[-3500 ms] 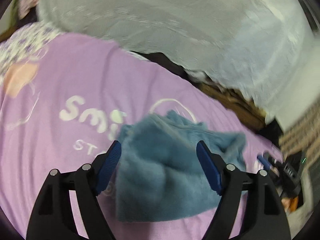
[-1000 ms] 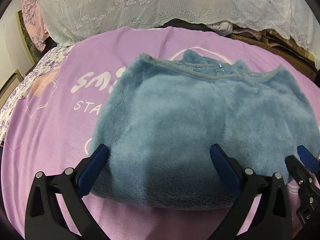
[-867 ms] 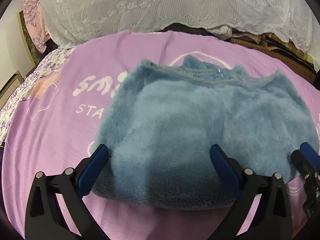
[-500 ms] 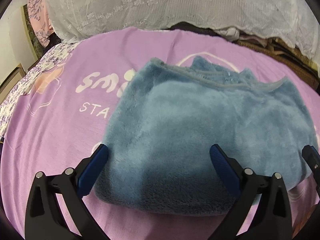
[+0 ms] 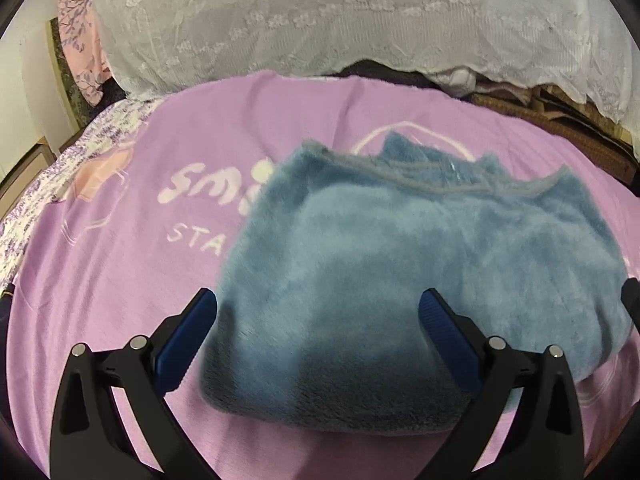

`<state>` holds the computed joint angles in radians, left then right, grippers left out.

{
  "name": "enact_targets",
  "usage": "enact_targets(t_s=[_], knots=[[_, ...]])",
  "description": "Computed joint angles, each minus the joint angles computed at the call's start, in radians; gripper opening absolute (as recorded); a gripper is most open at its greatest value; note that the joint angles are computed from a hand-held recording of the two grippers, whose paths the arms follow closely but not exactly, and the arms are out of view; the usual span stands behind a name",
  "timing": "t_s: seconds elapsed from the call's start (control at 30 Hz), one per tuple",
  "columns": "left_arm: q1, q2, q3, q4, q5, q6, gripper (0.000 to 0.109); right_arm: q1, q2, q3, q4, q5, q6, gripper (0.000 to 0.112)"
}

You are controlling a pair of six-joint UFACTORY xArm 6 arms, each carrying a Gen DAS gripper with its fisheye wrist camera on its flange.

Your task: Fold small clothes

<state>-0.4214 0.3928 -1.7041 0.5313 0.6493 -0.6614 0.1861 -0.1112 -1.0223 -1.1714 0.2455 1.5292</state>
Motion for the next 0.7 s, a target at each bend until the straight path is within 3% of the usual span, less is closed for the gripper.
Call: enact_targets(t_s=[0.1, 0.2, 0.27, 0.33, 0.43, 0.53, 0.6, 0.7], knots=[[0.021, 0.051, -0.082, -0.028, 0.071, 0.0, 0.099, -0.02, 0.016, 0.016, 0.274, -0.011, -0.21, 0.078], [0.067, 0.142, -0.199, -0.3, 0.15, 0.163, 0.099, -0.033, 0.079, 0.021, 0.588, -0.033, -0.428, 0.08], [0.086, 0.145, -0.205, -0.395, 0.146, 0.201, 0.099, -0.052, 0.063, 0.066, 0.747, -0.105, -0.498, 0.08], [0.09, 0.127, -0.196, -0.396, 0.129, 0.203, 0.099, -0.069, 0.035, 0.074, 0.739, -0.116, -0.472, 0.08], [0.093, 0.133, -0.24, -0.378, 0.112, 0.206, 0.099, -0.088, 0.05, 0.018, 0.613, -0.156, -0.38, 0.08], [0.102, 0.193, -0.355, -0.375, 0.154, 0.209, 0.099, -0.089, 0.112, -0.093, 0.53, -0.143, -0.342, 0.073], [0.107, 0.286, -0.499, -0.373, 0.23, 0.215, 0.099, -0.079, 0.16, -0.132, 0.67, -0.168, -0.471, 0.05], [0.11, 0.448, -0.739, -0.385, 0.363, 0.23, 0.099, -0.055, 0.256, -0.194, 0.915, -0.159, -0.684, 0.042]])
